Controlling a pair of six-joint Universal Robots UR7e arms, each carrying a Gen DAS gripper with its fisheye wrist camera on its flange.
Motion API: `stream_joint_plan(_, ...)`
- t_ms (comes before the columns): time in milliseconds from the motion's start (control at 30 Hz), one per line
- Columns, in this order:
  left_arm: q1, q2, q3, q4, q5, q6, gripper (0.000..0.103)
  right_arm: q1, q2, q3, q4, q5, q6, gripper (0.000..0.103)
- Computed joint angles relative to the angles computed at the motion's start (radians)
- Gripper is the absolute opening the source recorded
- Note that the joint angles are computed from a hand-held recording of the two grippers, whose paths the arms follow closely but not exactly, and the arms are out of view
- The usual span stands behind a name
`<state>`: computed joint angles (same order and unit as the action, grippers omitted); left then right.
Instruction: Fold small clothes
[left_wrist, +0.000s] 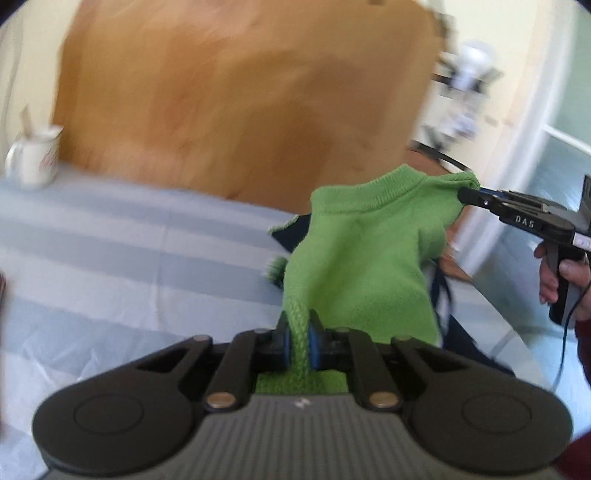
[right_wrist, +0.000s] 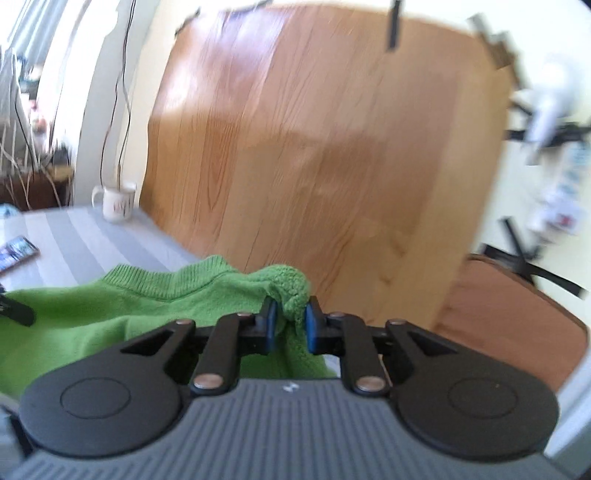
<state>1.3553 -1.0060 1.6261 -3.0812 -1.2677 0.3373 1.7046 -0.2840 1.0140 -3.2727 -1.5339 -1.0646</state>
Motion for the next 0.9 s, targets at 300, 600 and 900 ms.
stream_joint_plan(300, -0.050, 0.014, 0.100, -0.019, 0.140, 0.253, 0.029, -0.110, -0.155, 0.363, -0.055, -0.100, 0.190, 0.014)
stream_joint_plan(600, -0.018, 0.034, -0.007, 0.048, 0.026, 0.178, 0.088, -0.100, -0.178, 0.379, -0.088, -0.019, 0.058, 0.043)
stream_joint_plan(900, 0.010, 0.066, -0.061, 0.160, -0.034, 0.071, 0.017, -0.075, -0.121, 0.220, 0.141, 0.012, -0.087, 0.068)
